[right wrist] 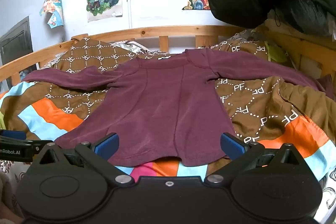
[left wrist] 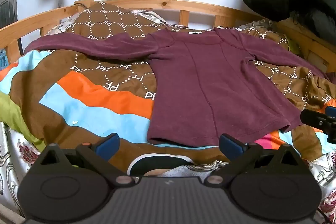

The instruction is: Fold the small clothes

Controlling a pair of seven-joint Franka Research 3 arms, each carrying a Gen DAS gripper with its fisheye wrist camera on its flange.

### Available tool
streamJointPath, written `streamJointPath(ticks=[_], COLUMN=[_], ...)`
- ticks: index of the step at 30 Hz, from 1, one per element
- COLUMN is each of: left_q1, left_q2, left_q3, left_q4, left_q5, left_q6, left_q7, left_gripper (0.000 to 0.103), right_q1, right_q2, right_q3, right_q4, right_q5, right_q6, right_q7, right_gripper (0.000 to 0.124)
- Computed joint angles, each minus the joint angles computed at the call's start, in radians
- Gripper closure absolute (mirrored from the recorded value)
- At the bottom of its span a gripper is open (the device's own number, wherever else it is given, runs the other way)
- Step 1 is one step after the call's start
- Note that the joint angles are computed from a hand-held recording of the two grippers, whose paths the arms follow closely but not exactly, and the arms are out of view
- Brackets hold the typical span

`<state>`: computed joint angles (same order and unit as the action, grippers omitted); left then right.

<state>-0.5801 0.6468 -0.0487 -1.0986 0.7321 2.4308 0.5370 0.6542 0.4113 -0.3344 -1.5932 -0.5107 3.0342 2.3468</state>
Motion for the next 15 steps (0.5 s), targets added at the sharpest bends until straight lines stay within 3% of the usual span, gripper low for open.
streamJointPath(ticks=[8, 9, 15], left_q1=[-0.004, -0.006, -0.004], left_q2=[0.012, 0.01, 0.006], left_q3=[0.001, 0.003, 0.002], left_q4=[0.017, 0.011, 0.009], left_q5=[0.003, 0.007, 0.002], left_q6=[-0.005, -0.002, -0.002], left_q7=[0.011, 0.01, 0.018], left_gripper=[0.001, 0.001, 0.001], right_q1=[0.007, -0.006, -0.003], right_q2=[0.001, 0.003, -0.01], right_q3=[-0.014, 0.01, 0.005], right_q4=[-0.008, 0.012, -0.005], right_q5=[0.0, 0.022, 0.0], right_q6=[0.018, -0.016, -0.016], right_q7=[0.003, -0.021, -0.004], right_gripper=[0.022, 0.022, 0.022])
